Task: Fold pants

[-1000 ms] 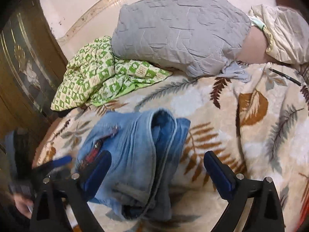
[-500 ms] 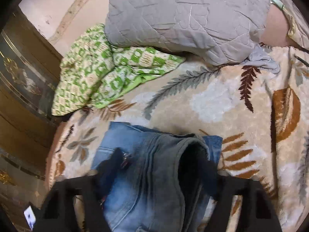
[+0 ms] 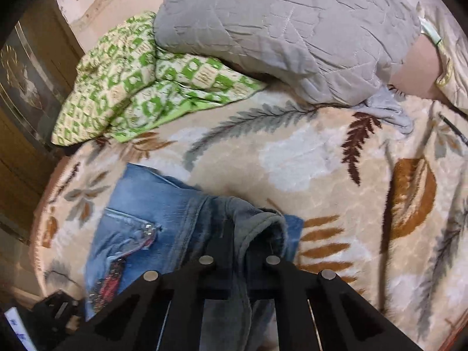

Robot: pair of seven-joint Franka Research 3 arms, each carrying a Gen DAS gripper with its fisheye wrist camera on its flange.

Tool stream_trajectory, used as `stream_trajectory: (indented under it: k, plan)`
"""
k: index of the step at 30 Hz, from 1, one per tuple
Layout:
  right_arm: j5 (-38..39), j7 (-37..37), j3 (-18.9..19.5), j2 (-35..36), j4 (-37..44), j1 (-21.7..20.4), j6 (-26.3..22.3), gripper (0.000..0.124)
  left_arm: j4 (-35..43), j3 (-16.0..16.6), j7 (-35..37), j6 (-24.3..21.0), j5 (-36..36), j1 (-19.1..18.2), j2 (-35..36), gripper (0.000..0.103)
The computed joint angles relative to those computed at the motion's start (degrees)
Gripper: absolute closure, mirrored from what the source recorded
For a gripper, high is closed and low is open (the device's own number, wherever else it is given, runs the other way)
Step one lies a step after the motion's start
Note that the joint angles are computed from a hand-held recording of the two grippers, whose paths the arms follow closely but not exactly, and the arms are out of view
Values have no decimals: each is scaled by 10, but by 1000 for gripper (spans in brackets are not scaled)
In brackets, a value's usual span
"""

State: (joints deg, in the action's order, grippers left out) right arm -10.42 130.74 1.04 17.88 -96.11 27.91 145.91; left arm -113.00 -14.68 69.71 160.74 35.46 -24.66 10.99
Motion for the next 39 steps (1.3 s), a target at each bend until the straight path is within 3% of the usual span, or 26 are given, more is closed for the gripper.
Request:
stream_trajectory:
  k: [5,12,16,17,18,19,20,21,23,26,34,39]
  plan:
    - [-9,27,-10,18,-8,9,14,118,-10,-9,20,17,-47,13,0,59]
    - [-18,41,-12,16,-13,14,18,118,-9,-6,21,17,-57,10,1,58]
    - [-32,48,-14,10,-21,16,33,109,-6,-5,12,12,-59,8,2,52]
    - [-41,52,-17,4,-27,19,37,102,-8,-2,1,17,-56,7,1,48]
    - [-57,61,-21,-1,-31,25,35,88,-10,12,-38,24,-25,-2,0,35]
    - [-55,55,-16,-8,-39,21,43,82,-8,22,-71,22,3,-9,1,13]
    - [-51,51,-12,-12,-44,19,45,67,-1,27,-91,6,11,-14,4,2]
    - [-60,59,-14,-16,-43,23,33,37,3,12,-73,-6,-21,0,9,0]
    - [-112,109,-27,-29,-53,39,22,21,4,-10,-40,-9,-90,20,12,0]
    - [-128,122,-16,-45,-75,29,39,21,6,-20,-21,-13,-142,29,14,0]
    - [-226,229,2,-96,-118,31,8,21,-1,-10,-43,-9,-131,18,8,0]
    - [-322,312,34,-151,-151,24,-41,21,-19,1,-104,-26,-87,5,-17,0]
